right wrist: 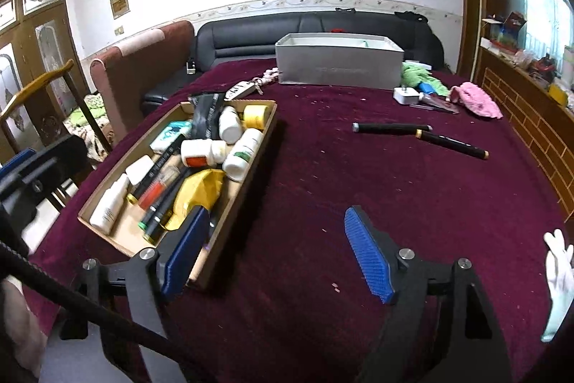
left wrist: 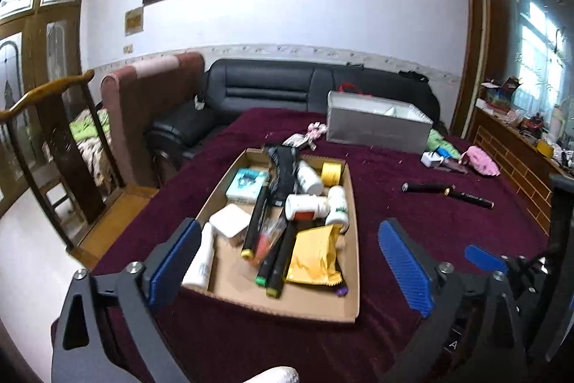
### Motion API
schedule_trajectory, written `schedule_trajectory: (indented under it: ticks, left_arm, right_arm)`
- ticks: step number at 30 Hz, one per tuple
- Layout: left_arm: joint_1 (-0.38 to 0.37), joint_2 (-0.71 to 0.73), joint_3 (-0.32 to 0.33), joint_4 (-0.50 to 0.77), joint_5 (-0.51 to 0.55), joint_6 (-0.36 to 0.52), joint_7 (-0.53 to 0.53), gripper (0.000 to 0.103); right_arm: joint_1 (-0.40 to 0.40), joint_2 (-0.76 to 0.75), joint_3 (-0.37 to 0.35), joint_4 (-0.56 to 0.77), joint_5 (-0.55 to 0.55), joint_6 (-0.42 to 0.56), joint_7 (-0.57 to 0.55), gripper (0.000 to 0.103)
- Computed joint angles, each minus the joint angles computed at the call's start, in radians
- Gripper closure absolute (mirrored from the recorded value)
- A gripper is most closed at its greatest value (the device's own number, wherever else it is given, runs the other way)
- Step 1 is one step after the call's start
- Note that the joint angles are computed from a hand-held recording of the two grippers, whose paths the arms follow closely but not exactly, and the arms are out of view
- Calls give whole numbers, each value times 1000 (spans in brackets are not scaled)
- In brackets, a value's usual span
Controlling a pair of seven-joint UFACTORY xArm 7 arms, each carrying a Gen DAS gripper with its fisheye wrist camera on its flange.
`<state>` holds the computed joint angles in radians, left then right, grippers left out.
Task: Organize objects
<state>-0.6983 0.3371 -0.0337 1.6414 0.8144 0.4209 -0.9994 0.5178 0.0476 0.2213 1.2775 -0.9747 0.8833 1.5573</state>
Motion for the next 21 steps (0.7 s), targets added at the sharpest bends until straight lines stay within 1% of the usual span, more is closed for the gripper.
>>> schedule_trajectory:
  ticks: [2, 6, 11, 16, 21]
  left_arm:
    - [-7, -6, 3, -6, 7, 15, -10, 5]
    - [-15, -18, -5, -15, 33, 61, -22, 4]
    - [-15, -21, -21, -18, 46, 110, -22, 4]
    - [-7, -8, -38, -11, 23, 123, 10, 4]
    - [-6, 16, -43, 7, -21, 123, 59, 4]
  right_arm:
    - [4, -8, 3, -16, -5, 14, 4, 25]
    - [7, -14, 12, -39, -5, 10, 6, 25]
    - [20, -3, 21, -37, -10, 34, -10, 25]
    - [31, 5, 19, -34, -8, 55, -18, 24]
    - [28, 5, 11, -45, 13, 55, -16, 24]
